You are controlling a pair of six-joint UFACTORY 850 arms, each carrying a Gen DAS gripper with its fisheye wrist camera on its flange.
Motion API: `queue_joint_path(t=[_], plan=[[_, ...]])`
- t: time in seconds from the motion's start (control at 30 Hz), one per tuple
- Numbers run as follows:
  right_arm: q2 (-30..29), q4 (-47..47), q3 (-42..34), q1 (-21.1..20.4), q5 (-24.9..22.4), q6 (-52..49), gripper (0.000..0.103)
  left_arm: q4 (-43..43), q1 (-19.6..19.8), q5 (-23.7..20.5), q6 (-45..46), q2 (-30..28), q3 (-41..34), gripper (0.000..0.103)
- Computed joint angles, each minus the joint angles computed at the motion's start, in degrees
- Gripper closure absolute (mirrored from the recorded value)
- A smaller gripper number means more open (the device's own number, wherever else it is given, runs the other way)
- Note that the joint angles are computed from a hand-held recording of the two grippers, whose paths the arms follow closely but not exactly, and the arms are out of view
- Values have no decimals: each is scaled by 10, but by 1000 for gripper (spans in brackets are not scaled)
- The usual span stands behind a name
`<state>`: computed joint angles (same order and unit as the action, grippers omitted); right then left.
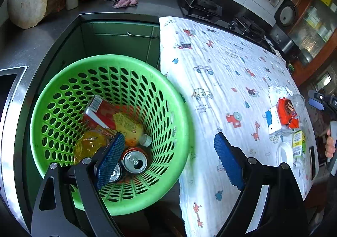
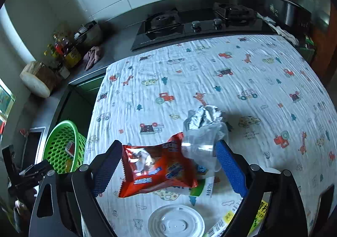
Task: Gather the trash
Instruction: 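Grasp the red chocolate snack bag with the left tool while the right tool grasps the clear plastic cup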
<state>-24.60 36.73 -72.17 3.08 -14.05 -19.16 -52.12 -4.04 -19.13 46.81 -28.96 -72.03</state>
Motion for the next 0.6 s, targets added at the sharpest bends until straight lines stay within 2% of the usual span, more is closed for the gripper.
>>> queue_joint_path(t=[0.13, 0.33, 0.6], plan=[[-23, 108, -20, -35, -46, -80, 16, 4, -13, -7, -4, -9, -15, 17], [-69, 190, -51, -62, -106, -135, 16, 16, -28, -16, -17, -19, -35, 17], [-105, 274, -66, -82, -162, -183, 16, 2, -48, -38, -7, -29, -58, 17]])
